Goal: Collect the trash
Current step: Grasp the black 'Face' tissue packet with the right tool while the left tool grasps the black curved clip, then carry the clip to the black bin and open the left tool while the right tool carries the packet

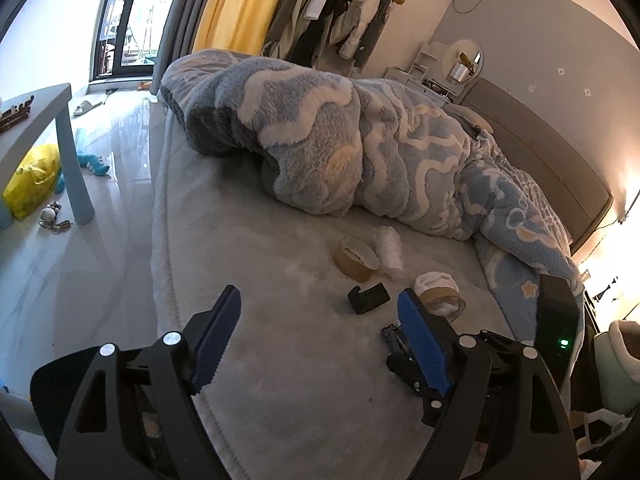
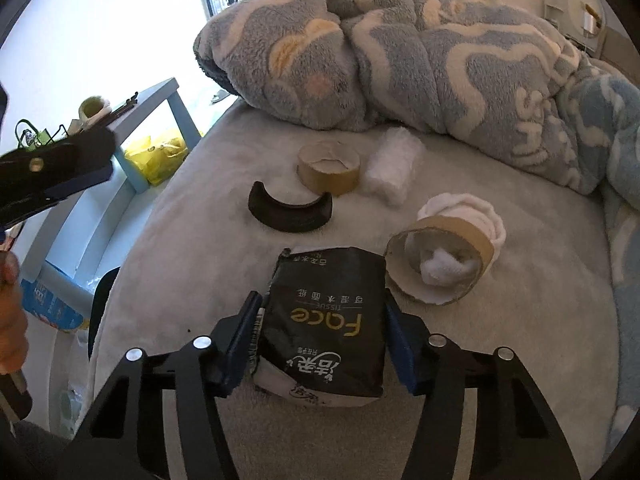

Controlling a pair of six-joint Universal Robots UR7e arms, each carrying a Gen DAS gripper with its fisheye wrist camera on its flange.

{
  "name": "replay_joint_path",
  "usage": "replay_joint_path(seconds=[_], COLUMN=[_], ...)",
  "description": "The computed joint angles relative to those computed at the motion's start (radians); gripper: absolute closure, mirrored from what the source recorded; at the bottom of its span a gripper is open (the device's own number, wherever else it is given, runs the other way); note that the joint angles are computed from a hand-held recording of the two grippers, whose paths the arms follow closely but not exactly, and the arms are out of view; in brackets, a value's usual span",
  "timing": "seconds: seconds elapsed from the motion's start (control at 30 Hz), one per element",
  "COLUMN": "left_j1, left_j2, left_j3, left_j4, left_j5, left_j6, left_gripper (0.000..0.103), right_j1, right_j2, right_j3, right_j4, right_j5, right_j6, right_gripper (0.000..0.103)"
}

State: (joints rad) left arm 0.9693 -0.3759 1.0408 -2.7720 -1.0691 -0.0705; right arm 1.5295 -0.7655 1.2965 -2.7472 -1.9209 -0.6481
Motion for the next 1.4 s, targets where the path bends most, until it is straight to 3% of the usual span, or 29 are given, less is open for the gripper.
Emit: replay_joint_path(seconds=[0.4,0.63,0.93,1.4], left_j1=[0.0,0.001,-0.005,0.01], left_j2=[0.093,0.142,0.204,0.266], left_j3=[-0.132,-0.199,-0.281,-0.385], left_j4=[0.072,0.127,0.195,0.268], left_j5=[0.006,0.005,0.008,0.017], left_j6=[-0.005,0.007,0.017,-0.046], left_gripper=[0.029,0.034,0.05,0.087], right_j1=[-0.017,-0.034,-0.057,-0.07], right_j2=[-0.044,-0.077,-0.103,-0.112], right_j3=[0.001,0.018,0.03,0.02], right_j4=[-0.035,-0.125,-0.163,-0.15], right_j5=[0.093,0.171,0.228,0.24], right_j6=[-0.038,-0.037,-0.037,-0.038], right_gripper=[0.045,0.045,0.045,0.045])
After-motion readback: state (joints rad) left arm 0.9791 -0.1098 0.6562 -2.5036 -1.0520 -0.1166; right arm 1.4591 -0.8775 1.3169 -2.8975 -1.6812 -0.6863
